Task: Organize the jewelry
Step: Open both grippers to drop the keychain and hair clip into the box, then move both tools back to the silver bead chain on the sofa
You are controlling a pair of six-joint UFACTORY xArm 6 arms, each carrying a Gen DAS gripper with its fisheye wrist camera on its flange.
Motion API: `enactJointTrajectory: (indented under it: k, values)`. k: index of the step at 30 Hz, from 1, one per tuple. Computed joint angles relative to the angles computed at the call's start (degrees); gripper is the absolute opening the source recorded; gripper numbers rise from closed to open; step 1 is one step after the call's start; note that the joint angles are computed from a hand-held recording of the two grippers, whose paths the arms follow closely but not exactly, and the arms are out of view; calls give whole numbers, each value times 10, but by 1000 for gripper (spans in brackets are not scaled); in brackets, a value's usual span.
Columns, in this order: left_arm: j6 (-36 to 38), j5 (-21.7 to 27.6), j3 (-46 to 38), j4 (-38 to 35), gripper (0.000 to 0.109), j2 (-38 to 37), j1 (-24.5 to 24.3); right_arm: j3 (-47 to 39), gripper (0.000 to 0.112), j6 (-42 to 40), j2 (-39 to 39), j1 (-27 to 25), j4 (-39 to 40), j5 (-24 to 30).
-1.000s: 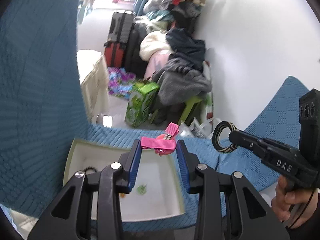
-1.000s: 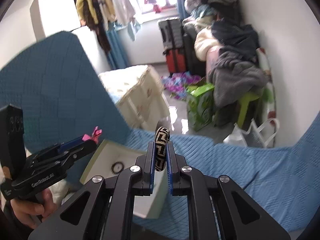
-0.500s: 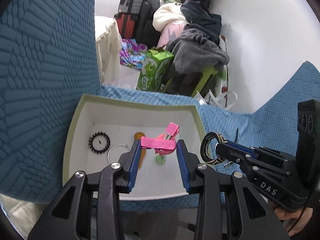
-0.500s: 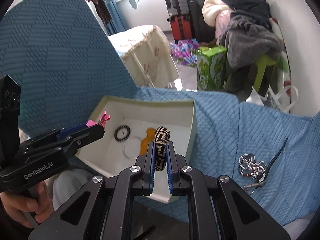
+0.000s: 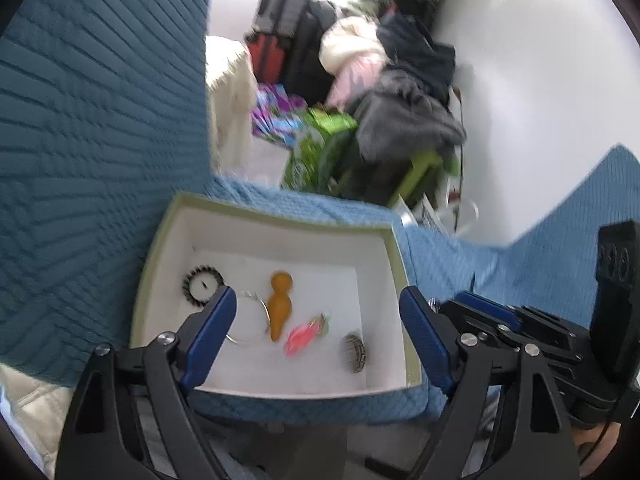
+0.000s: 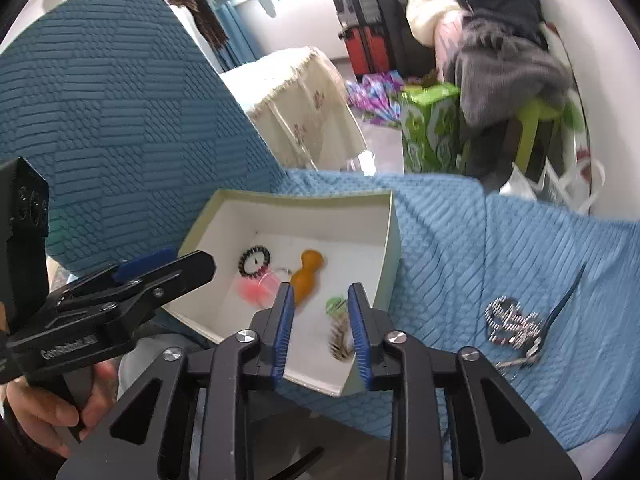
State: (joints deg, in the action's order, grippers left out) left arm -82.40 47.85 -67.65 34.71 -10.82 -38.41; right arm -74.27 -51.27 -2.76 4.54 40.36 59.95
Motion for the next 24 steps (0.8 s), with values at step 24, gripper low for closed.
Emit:
enactJointTrajectory:
  k: [24]
  values:
    - [-14, 26, -219, 98, 82, 126, -71, -140, 26, -84, 26, -157, 88, -12]
